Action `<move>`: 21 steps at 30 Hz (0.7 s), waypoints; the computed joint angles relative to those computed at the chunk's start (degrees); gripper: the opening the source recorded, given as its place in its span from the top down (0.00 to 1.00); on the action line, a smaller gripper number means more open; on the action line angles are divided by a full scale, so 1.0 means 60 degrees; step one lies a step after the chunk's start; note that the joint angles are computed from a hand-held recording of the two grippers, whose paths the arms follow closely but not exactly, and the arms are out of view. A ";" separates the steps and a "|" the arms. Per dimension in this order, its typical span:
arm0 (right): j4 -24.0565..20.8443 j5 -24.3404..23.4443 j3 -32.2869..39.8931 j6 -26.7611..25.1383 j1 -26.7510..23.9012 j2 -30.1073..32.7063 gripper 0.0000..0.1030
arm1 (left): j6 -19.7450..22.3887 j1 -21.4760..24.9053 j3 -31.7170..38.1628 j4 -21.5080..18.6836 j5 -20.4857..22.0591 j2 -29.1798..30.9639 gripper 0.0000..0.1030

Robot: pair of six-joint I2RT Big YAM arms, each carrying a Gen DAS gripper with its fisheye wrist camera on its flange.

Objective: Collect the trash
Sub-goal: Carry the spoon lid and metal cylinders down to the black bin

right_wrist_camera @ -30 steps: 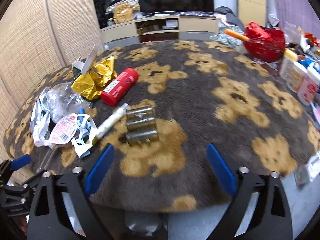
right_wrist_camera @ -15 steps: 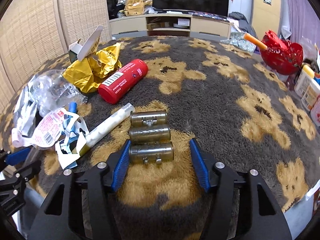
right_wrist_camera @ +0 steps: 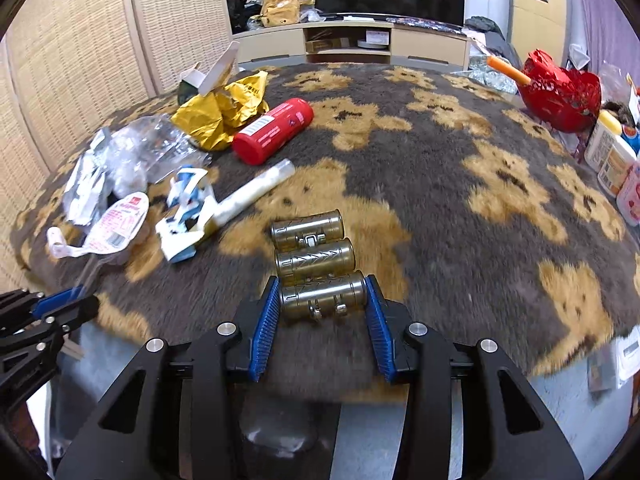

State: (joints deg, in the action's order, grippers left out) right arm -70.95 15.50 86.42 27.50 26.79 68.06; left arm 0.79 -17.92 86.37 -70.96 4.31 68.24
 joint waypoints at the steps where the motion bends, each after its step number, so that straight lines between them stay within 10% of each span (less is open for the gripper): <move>1: -0.0049 -0.0090 -0.0047 0.0092 0.0031 -0.0106 0.58 | -0.0049 0.0009 -0.0065 -0.0084 0.0161 -0.0073 0.83; 21: -0.1305 0.0062 -0.1079 0.1728 0.2111 -0.1666 0.58 | -0.0839 -0.0739 -0.1379 -0.1276 0.0286 -0.2112 0.83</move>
